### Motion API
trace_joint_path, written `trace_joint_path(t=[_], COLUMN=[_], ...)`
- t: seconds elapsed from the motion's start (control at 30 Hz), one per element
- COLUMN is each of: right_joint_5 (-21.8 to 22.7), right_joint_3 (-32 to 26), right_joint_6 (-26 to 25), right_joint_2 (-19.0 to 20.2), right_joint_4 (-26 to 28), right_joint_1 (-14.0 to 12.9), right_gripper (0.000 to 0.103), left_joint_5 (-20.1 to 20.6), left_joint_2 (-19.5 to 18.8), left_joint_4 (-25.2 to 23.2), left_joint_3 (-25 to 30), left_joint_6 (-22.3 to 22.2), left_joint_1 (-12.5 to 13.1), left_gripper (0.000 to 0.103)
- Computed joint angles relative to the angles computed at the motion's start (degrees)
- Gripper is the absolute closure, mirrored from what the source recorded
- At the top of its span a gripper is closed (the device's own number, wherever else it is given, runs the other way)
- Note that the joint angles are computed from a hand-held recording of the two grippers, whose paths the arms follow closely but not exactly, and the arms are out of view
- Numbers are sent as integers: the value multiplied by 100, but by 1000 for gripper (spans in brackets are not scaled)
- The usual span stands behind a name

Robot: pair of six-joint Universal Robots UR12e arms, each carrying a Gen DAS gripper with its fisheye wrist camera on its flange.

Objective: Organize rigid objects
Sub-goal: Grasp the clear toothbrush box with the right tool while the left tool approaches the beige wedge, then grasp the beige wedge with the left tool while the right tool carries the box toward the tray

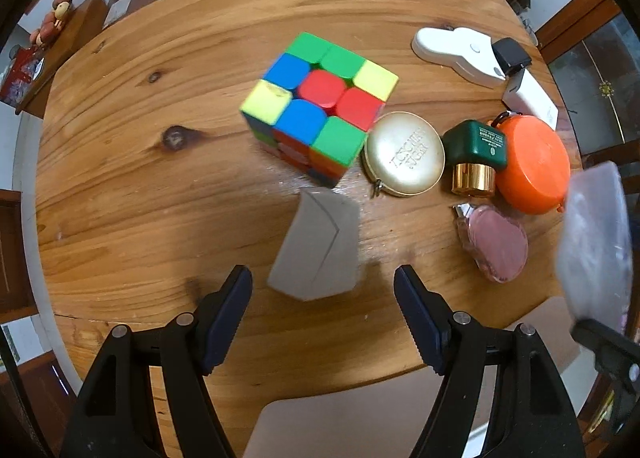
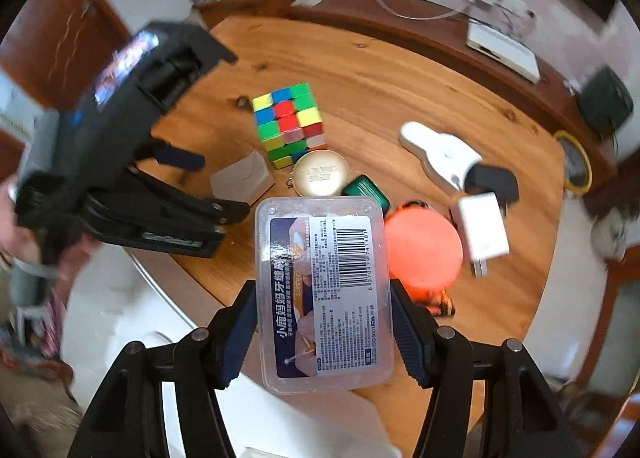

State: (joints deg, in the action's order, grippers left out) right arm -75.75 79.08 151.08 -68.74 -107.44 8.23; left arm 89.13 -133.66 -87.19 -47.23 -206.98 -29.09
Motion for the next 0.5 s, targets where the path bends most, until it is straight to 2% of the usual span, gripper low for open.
trace_joint_path(t=[0.13,0.2,0.23,0.5], right_joint_5=[237,318,374,714], right_joint_3=[138,152,189,271], right_joint_6=[332,422,475,648], right_joint_2=[-97,-75,-83,-158], right_joint_4=[-107,-152,-187,-173], right_joint_1=[-103,-131,-152,-244], right_gripper=[40,40,40,40], left_joint_5=[-32,-39,-112,-249], left_joint_2=[-69,-86,-96,-32], left_joint_4=[-59,-70,-101,-86], left_joint_3=[72,85,96,-21], left_joint_6=[-91,-150,-161,-219], left_joint_1=[-1,7,25,58], left_gripper=[29,41,51,51])
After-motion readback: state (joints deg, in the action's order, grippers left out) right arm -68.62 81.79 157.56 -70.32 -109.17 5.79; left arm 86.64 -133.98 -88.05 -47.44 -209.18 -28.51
